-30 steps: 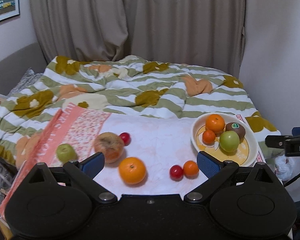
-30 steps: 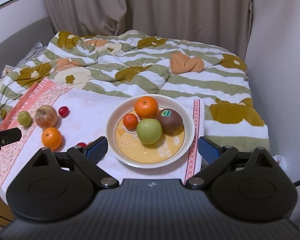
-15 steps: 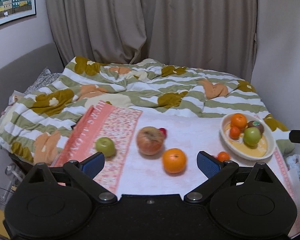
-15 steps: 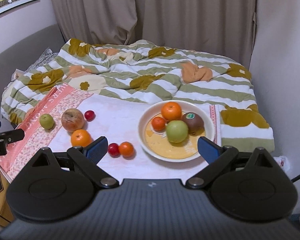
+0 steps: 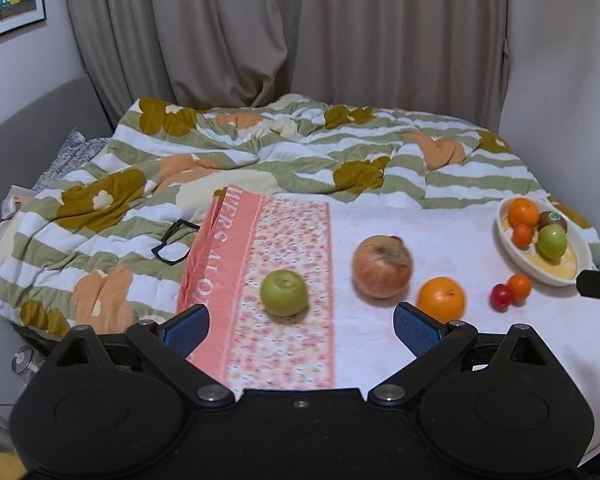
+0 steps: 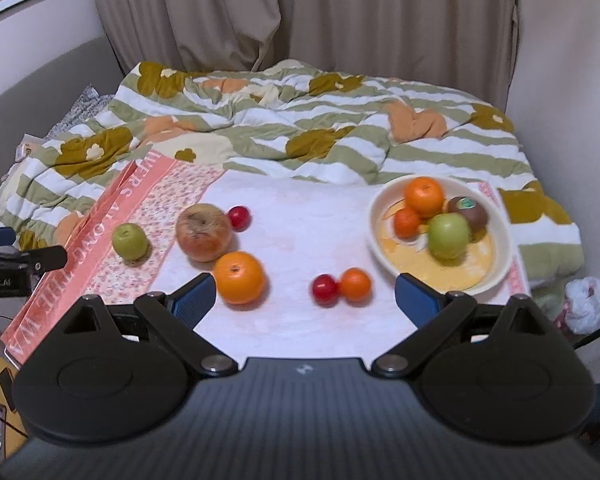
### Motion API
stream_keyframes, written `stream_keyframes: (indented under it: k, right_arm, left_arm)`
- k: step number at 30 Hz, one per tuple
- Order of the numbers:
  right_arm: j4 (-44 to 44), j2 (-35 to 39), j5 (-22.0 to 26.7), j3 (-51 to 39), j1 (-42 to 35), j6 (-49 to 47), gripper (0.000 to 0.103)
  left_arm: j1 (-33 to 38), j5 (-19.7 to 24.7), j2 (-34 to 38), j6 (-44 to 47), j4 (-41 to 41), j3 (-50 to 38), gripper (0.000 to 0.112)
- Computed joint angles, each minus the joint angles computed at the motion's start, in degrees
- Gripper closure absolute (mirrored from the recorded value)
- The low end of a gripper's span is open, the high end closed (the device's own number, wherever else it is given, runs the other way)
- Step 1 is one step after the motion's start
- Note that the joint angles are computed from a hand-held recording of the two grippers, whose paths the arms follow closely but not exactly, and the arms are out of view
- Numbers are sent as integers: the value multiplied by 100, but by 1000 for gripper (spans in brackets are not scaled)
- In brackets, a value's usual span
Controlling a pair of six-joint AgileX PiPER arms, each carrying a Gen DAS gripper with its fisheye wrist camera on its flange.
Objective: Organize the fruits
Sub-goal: 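Withdraw both tools from the bowl back over the remaining fruits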
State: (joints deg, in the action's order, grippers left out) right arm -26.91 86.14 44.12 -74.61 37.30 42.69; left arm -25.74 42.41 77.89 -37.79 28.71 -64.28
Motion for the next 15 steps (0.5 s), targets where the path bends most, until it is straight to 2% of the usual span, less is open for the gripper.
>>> stream_keyframes:
  k: [7,11,15]
  right_arm:
    - [-626,1004,286,-683,653,1326,0]
    - [-754,1472,262,-970,735,1770,0]
    - [-713,2000,293,-1386,672,1763,0]
  left_arm:
    - [1392,-958,475,2777,-1930,52,12]
    - [1859,-1192,938,4158,-2923,-126,14]
    - [2037,-1343,1488,4889,-3418,-397,16]
